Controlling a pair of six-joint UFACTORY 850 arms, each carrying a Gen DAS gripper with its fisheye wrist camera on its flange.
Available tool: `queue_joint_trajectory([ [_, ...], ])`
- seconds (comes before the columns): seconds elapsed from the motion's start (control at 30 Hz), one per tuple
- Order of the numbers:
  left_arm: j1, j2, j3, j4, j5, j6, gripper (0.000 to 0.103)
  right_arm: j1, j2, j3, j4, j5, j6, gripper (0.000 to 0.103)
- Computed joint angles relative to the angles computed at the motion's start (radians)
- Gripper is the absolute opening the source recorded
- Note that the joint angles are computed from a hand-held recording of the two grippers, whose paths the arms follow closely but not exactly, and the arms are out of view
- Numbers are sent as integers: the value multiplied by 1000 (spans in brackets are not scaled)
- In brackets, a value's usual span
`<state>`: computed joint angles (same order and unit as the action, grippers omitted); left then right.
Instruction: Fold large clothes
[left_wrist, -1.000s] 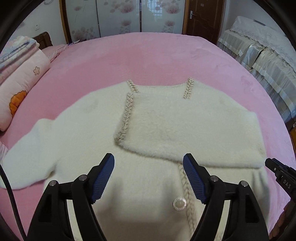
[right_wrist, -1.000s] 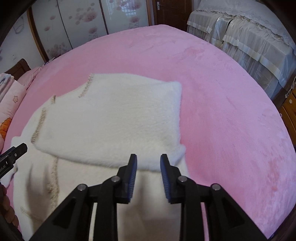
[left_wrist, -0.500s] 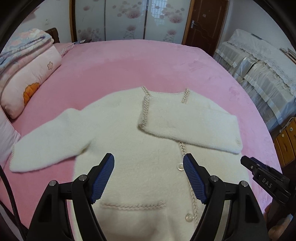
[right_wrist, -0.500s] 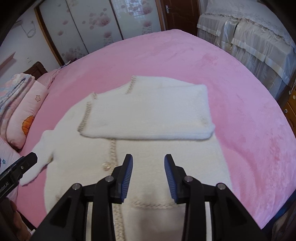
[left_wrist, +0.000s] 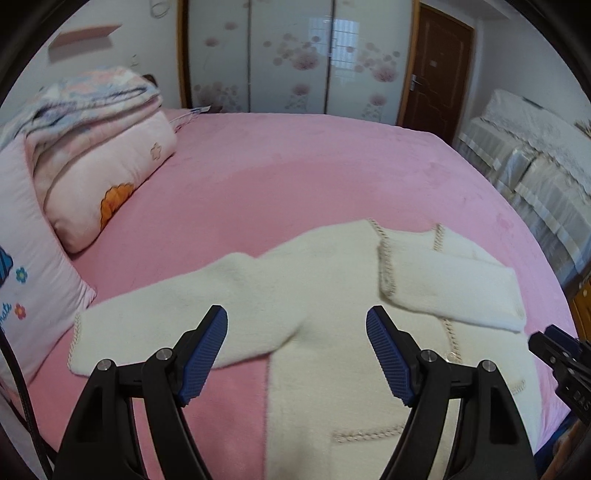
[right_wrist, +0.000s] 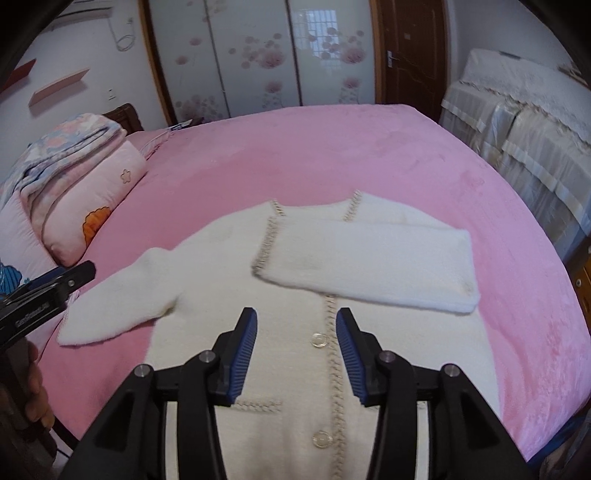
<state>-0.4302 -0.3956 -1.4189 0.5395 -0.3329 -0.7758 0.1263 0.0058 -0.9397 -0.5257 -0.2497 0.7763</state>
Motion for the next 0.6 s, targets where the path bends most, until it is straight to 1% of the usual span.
queue_joint_trajectory([
  [0.1, 42, -25, 5, -51, 25, 29, 76, 41, -33, -32, -74, -21, 71, 46],
  [0.17, 69, -46, 1, -86, 26, 55, 76, 64, -59, -54, -118, -29, 115, 46],
  [0.23, 95, -80, -26, -183, 4, 139, 76, 85, -89, -80, -144, -39, 137, 46],
  [0.3, 120, -110, -57, -313, -19, 262, 76, 103, -122, -109, -161, -45, 154, 46],
  [0.33, 131, -124, -73, -333, -34, 283, 76, 109, -137, -121, -161, -46, 154, 46],
  [0.5, 171, -165, -118, -289, -79, 270, 76, 142, -227, -197, -143, -50, 130, 46],
  [0.57, 192, -177, -123, -317, -85, 282, 76, 154, -261, -225, -147, -51, 129, 46],
  [0.6, 206, -182, -121, -353, -84, 298, 76, 159, -278, -240, -142, -51, 120, 46],
])
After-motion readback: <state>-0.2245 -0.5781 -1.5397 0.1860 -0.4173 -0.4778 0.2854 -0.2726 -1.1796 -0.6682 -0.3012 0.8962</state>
